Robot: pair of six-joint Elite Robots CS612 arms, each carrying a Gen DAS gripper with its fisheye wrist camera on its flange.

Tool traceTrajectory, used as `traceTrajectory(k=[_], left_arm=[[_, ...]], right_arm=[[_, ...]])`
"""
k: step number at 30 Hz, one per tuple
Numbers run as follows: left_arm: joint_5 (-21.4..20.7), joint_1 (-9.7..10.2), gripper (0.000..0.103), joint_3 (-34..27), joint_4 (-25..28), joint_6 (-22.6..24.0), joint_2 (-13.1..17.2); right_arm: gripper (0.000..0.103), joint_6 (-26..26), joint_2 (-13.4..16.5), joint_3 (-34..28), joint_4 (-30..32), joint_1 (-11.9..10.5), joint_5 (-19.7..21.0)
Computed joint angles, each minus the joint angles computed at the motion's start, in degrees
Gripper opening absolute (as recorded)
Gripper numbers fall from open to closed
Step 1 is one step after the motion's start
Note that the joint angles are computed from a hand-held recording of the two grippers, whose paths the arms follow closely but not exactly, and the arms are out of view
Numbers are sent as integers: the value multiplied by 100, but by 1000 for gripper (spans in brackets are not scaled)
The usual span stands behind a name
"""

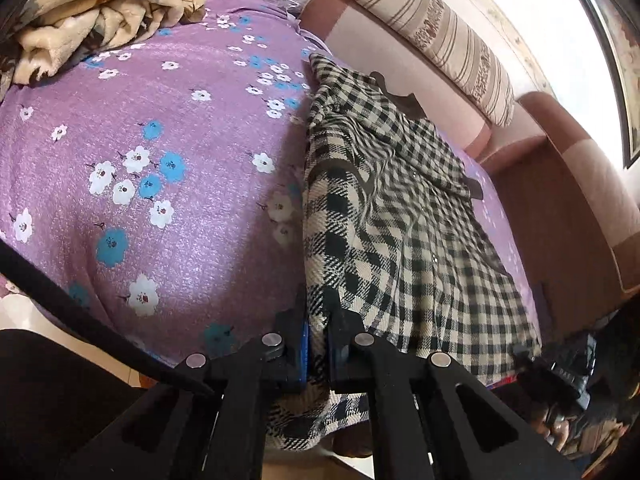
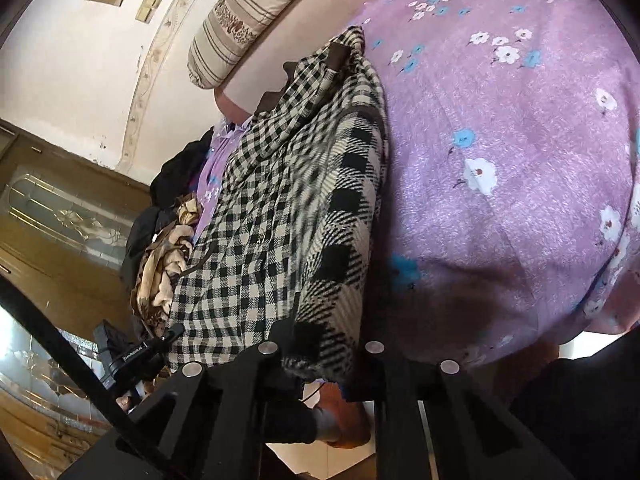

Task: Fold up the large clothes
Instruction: 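Lift the hem with both grippers and fold it toward the collar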

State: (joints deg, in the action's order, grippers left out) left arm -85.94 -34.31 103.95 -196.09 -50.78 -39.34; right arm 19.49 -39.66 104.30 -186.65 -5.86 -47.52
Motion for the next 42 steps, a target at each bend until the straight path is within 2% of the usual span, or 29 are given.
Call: traceTrajectory(k=[4,10,14,17,21,26,30,35,40,41,42], left_arm=[[29,-20,6,-71,90,241,-99],[78,151,6,-535,552,648,-141],[275,326,6,-1229,1100,798,31],[430,453,6,-1938,1745,851,268],[514,661,7,-3131,2597,733,777],[298,864,7,-4552,3584,486,1497],[131,964,7,-5426,4181,402,1972],[-427,1149,7,-6135,4167,-34,2422],[-753,1271,8,-6847,4089,-330,2831],[-838,1296,9,-7021,4098,-392,2923],[-993,1332,10,-7193,4054,-491,3023]], right_arm=[[13,-266,-70,-159,241,19,28],[13,-466,-12,-804,437,64,-183],[13,-529,212,-1615,725,162,-560],[13,-494,472,-2292,1019,250,-867],[13,-353,1032,-3533,1665,376,-1481],[13,-236,1820,-5094,2772,480,-1969],[13,-381,2301,-6012,3520,531,-2171],[15,-255,2845,-7036,4041,522,-2135],[17,339,3571,-8412,4558,487,-1979],[24,447,3729,-8718,4684,484,-1964],[40,620,3964,-9181,4853,486,-2027]])
